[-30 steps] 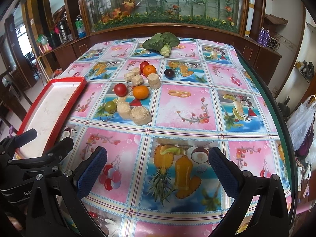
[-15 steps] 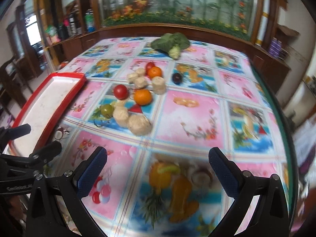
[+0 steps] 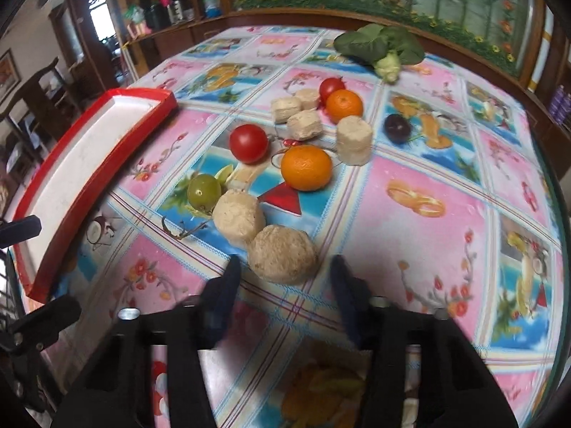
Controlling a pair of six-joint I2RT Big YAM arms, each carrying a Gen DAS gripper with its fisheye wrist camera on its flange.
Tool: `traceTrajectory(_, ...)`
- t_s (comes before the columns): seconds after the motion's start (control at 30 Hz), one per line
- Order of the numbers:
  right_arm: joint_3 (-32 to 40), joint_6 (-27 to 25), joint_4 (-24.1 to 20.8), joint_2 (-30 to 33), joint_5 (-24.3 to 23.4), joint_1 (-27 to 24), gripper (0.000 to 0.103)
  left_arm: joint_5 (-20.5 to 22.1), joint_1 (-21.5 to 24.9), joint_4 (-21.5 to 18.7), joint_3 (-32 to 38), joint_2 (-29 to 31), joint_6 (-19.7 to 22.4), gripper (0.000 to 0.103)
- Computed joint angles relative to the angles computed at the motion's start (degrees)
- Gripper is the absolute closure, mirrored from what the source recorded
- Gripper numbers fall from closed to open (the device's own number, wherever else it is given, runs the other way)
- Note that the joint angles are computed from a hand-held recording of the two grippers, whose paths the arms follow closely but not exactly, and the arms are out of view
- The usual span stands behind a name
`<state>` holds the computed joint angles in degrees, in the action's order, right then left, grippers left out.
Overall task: Organize fruits
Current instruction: 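Grasp the round beige bun with the right gripper, then grasp a beige bun with the left gripper while the right gripper holds the round bun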
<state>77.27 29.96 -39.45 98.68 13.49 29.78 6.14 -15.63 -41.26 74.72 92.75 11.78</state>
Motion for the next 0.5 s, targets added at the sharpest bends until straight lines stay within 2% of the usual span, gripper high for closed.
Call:
traceTrajectory(0.1,-0.2,-1.2,0.8,0.0,-0.6,-0.3,0.064,0.4,-0.5,-0.9,1.1,0.9,-1.0,0.000)
traceTrajectory(0.27,-3.4,-1.0,2.9,-2.8,1.1,-0.2,0.065,3.0,-2.0,-1.8,2.7,1.7,-2.3,0.000)
traceTrajectory(0.5,-10.5,0.4,3.2,-9.0,2.8,-0.6,0.064,6.8,-6.0,-0.2,6.0,3.6,-0.1,0.001)
